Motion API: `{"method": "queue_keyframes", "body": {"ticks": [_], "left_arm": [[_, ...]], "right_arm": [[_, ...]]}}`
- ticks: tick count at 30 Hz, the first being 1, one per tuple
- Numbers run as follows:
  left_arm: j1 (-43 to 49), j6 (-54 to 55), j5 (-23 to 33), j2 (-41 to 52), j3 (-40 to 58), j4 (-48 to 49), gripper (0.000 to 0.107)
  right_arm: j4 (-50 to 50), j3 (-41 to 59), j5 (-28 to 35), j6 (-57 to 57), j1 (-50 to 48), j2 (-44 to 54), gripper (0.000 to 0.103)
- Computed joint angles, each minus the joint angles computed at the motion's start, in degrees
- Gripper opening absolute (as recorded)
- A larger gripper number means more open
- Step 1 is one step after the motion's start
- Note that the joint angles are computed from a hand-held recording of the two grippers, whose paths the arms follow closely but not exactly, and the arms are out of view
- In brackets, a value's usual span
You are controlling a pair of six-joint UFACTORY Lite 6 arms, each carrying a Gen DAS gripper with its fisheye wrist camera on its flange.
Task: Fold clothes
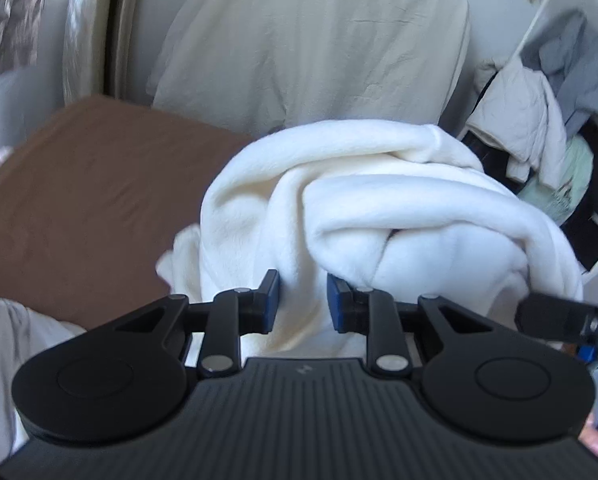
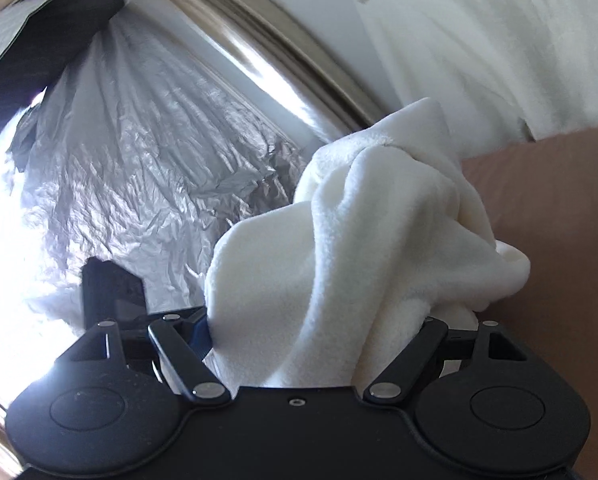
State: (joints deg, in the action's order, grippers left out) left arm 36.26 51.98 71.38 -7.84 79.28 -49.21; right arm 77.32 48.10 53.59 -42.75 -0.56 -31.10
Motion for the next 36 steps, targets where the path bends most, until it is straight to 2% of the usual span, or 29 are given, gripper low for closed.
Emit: {"method": "queue_keyframes", "body": {"ticks": [3,6,7,8,9,11,13,15,17,19,21,23,25,27,29,30,33,36], "left_arm": [[-5.7,-6.1,-1.0,-1.7,2.6,1.7,0.008],[-13.0,-14.2,-1.9,1.9,10.7,1.5,0.009],[-15.3,-16.9,-2.4,3.8,14.2,1.4,0.010],[-17.8,-20.0,-3.3,6.8,18.5,2.7,0.021],[-20.0,-23.1,-4.1,9.8,23.0,4.4,0.044],[-23.6,-30.3,-5.7,14.9,30.0,12.7,0.064],[-27.0,-37.7,-5.3,21.0,38.7,21.3,0.064],[-29.8,-39.9,-5.6,23.2,40.9,26.3,0.064],[-32.7,-38.2,-9.0,20.4,34.8,27.7,0.065],[-36.5,-36.7,-13.2,17.1,27.3,27.5,0.065],[-39.7,-32.5,-18.6,13.7,17.7,24.5,0.065],[-41.8,-28.9,-21.5,13.0,12.6,24.3,0.065],[-42.8,-24.2,-23.9,12.9,8.2,23.5,0.065],[-40.5,-17.4,-26.8,11.4,3.3,17.7,0.065],[-36.3,-8.4,-25.6,11.3,0.3,9.4,0.065],[-34.1,-4.3,-24.2,11.7,-0.7,5.9,0.065],[-28.0,4.7,-19.6,10.6,-3.8,-0.4,0.065],[-21.9,12.2,-14.4,9.1,-6.1,-4.3,0.066]], "right_arm": [[0.0,1.5,4.2,-0.7,-6.1,-0.5,0.083],[0.7,5.2,5.1,-3.6,-11.1,-0.5,0.080],[1.2,6.9,5.9,-5.6,-13.7,0.0,0.073],[2.4,7.8,4.7,-9.0,-16.4,-0.3,0.066],[1.3,8.9,1.2,-10.0,-18.1,-0.7,0.066],[-8.2,10.2,-10.8,-5.3,-19.7,0.1,0.066],[-20.2,8.5,-20.4,3.6,-19.0,3.0,0.066],[-31.2,6.5,-24.2,13.2,-21.2,8.0,0.066],[-34.0,6.0,-21.8,15.2,-26.8,15.3,0.066],[-30.7,3.4,-23.4,7.9,-32.4,17.8,0.067],[-27.5,2.4,-23.1,1.7,-36.9,17.2,0.069],[-22.8,3.1,-17.7,-4.2,-42.2,16.7,0.069],[-19.5,3.7,-11.9,-6.7,-46.2,14.8,0.069],[-19.0,1.8,-10.9,-5.5,-45.6,8.9,0.072],[-19.4,-1.1,-10.0,-5.8,-45.2,3.0,0.079],[-22.6,-0.2,-11.1,-3.2,-42.7,2.1,0.079],[-38.9,1.3,-12.7,6.6,-34.9,-1.2,0.079],[-42.6,-0.4,-8.5,6.7,-36.0,-6.0,0.079]]}}
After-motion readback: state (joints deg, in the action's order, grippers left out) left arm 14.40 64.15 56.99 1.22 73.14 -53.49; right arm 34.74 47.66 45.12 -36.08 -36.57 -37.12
